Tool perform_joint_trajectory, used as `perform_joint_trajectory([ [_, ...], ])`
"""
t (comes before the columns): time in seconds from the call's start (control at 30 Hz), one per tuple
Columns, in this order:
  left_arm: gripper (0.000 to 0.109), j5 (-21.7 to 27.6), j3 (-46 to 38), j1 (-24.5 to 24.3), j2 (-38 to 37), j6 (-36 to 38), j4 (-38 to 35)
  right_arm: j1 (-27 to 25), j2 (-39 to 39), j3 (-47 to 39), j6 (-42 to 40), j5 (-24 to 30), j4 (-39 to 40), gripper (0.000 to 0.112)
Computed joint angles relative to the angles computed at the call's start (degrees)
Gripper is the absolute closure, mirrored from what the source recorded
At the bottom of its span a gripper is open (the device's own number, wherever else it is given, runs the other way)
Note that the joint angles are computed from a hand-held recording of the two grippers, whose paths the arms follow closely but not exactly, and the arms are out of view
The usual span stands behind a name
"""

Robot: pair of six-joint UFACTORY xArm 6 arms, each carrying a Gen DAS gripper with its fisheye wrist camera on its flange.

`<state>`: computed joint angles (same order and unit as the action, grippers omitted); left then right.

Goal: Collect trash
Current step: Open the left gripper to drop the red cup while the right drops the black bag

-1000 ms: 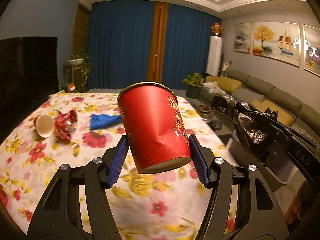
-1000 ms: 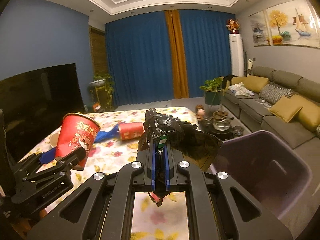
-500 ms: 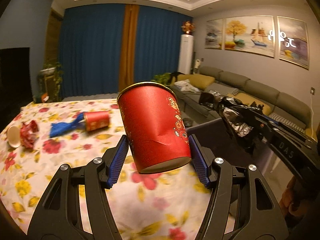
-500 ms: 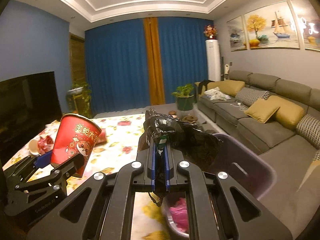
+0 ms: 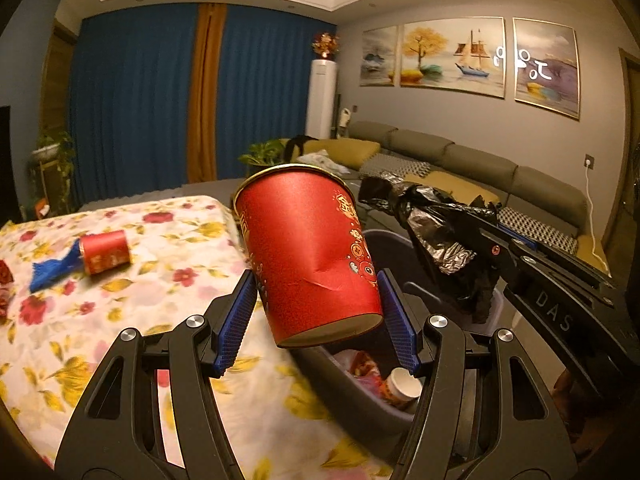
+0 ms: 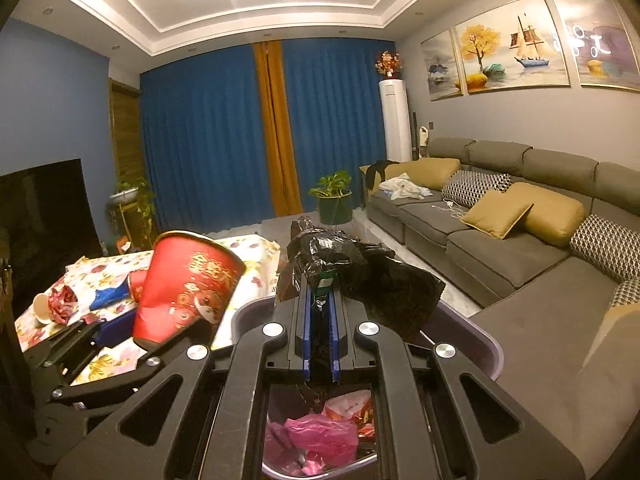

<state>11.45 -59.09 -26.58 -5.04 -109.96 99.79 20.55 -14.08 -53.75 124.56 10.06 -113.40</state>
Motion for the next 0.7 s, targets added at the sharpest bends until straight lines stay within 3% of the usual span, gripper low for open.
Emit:
perform_joint_trajectory([
  [0.53,0.047,-4.90,-6.78,0.77,8.06,-1.67,2.13,-1.32,1.76,-1.13,6.31,-0.38,-5.21,0.103],
  [0.7,0.047,-7.82,-8.10,1.74,9.76,-3.39,3.55,-1.37,1.82,-1.04,6.58,0.12,-4.82,0.089],
])
